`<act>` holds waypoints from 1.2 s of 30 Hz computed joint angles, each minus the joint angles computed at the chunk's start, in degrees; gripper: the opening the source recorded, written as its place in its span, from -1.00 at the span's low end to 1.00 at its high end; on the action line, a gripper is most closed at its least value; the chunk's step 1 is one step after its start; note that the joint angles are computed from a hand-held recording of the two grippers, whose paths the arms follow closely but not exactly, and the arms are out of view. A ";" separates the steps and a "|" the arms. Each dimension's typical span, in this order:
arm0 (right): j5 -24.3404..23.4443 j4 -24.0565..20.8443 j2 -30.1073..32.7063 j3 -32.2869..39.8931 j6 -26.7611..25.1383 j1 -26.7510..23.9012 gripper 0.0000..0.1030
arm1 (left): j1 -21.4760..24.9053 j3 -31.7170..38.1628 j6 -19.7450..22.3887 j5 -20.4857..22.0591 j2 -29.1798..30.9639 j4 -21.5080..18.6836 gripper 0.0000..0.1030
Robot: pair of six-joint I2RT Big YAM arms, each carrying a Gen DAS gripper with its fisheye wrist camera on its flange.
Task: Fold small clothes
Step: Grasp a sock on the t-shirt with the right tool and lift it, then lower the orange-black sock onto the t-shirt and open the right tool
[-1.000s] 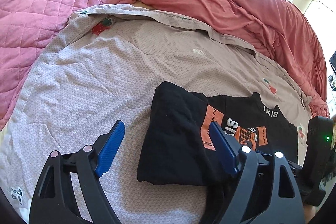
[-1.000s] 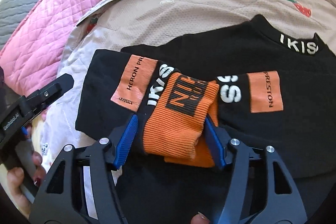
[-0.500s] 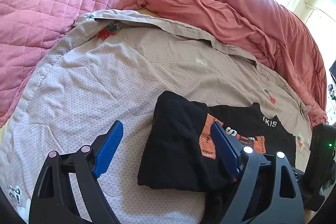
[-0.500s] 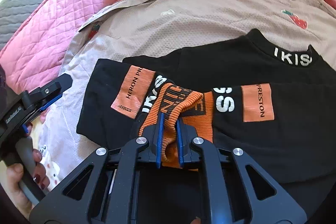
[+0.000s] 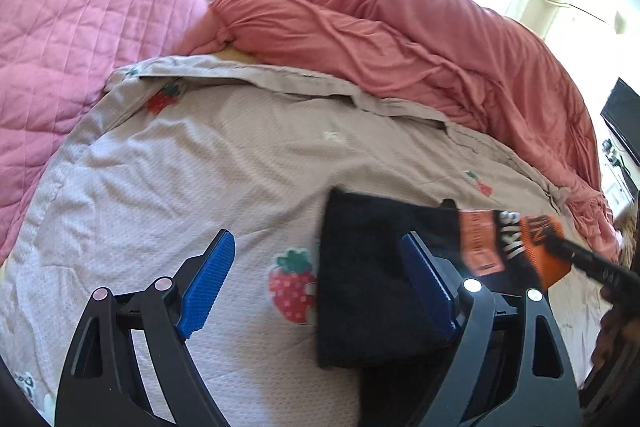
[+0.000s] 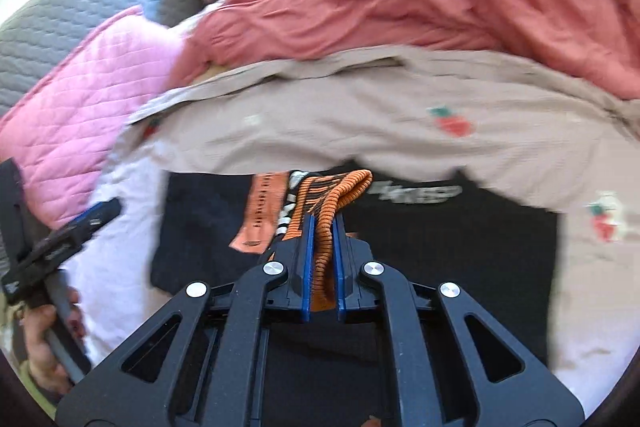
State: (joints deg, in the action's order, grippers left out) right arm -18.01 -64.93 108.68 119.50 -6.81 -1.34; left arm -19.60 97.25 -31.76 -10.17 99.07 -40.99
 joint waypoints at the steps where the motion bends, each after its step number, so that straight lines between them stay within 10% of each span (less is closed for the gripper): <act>1: 1.02 0.05 -0.03 -0.06 -0.49 -0.69 -0.92 | -0.55 0.36 0.94 -0.05 0.37 0.29 0.63; 14: 9.79 0.47 1.75 -3.11 -4.67 -7.05 -0.92 | -7.78 7.61 10.83 1.57 8.29 -0.19 0.63; 22: 16.10 0.20 3.03 -6.37 -5.01 -7.55 -0.78 | -9.13 13.75 15.11 2.07 15.62 -9.23 0.63; 27: 10.79 2.20 1.63 -7.57 -1.83 -9.48 -0.41 | -8.37 12.65 13.48 3.83 14.54 -7.98 0.63; 36: 5.85 -4.82 8.85 0.32 0.29 -10.02 -0.35 | -9.21 12.33 14.82 4.41 14.53 -7.04 0.63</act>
State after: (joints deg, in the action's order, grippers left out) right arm -12.15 -69.75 117.53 119.81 -6.52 -11.36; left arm -28.81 109.57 -16.93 -5.76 113.60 -48.02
